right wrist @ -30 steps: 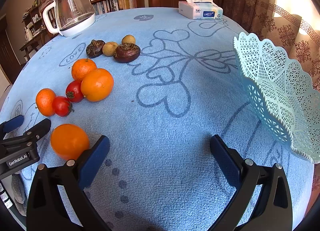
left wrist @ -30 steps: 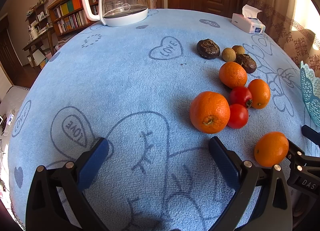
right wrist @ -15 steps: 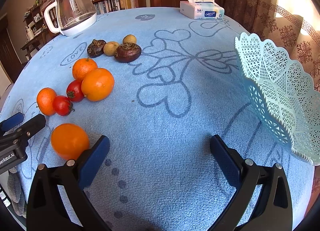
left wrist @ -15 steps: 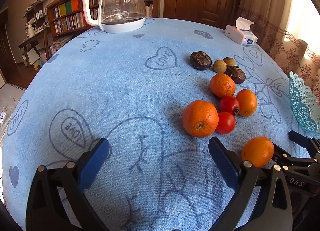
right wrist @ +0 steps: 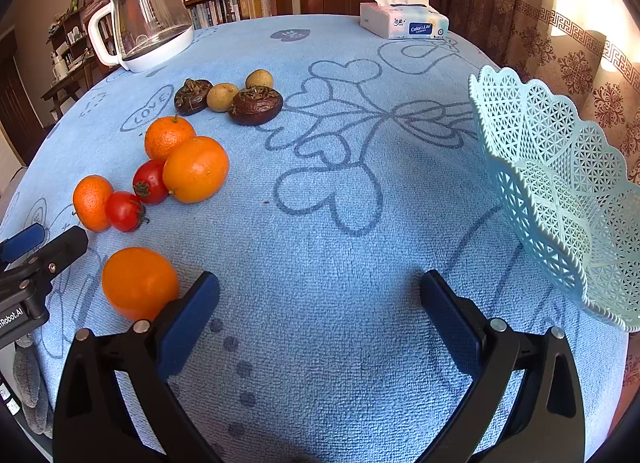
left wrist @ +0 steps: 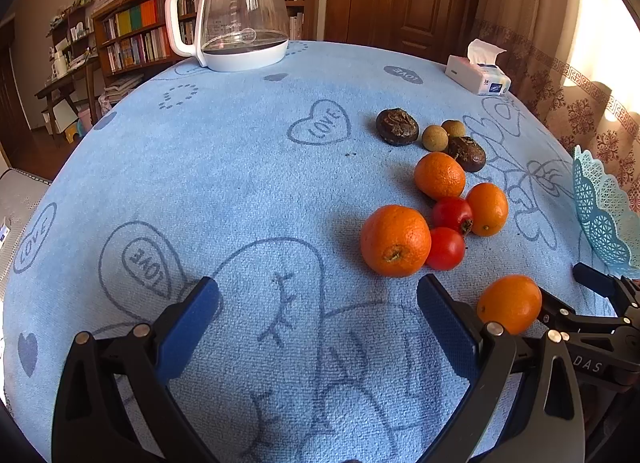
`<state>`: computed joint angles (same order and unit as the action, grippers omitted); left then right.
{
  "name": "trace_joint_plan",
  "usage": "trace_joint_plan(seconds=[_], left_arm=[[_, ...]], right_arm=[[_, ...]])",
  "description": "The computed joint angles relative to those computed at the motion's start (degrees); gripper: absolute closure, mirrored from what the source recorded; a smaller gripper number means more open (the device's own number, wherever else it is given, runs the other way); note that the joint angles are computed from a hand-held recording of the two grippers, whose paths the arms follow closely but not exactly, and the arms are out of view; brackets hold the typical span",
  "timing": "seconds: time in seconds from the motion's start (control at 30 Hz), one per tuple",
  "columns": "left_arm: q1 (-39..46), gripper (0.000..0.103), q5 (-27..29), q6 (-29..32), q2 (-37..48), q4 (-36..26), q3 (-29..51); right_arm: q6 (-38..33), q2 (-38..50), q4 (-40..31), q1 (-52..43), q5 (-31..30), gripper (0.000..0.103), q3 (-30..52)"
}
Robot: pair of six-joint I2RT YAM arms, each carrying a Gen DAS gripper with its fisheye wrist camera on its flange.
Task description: Organize fruits
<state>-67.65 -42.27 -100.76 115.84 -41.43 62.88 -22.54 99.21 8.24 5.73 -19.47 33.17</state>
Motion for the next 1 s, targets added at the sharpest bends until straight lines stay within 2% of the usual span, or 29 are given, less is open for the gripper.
trace_joint_plan(seconds=[1.0], left_arm=[[-0.85, 0.005, -1.66, -1.83, -0.73, -1.21, -0.02]], right_arm=[[0.14, 0.09, 0.42, 0.16, 0.10, 0.002, -0.17]])
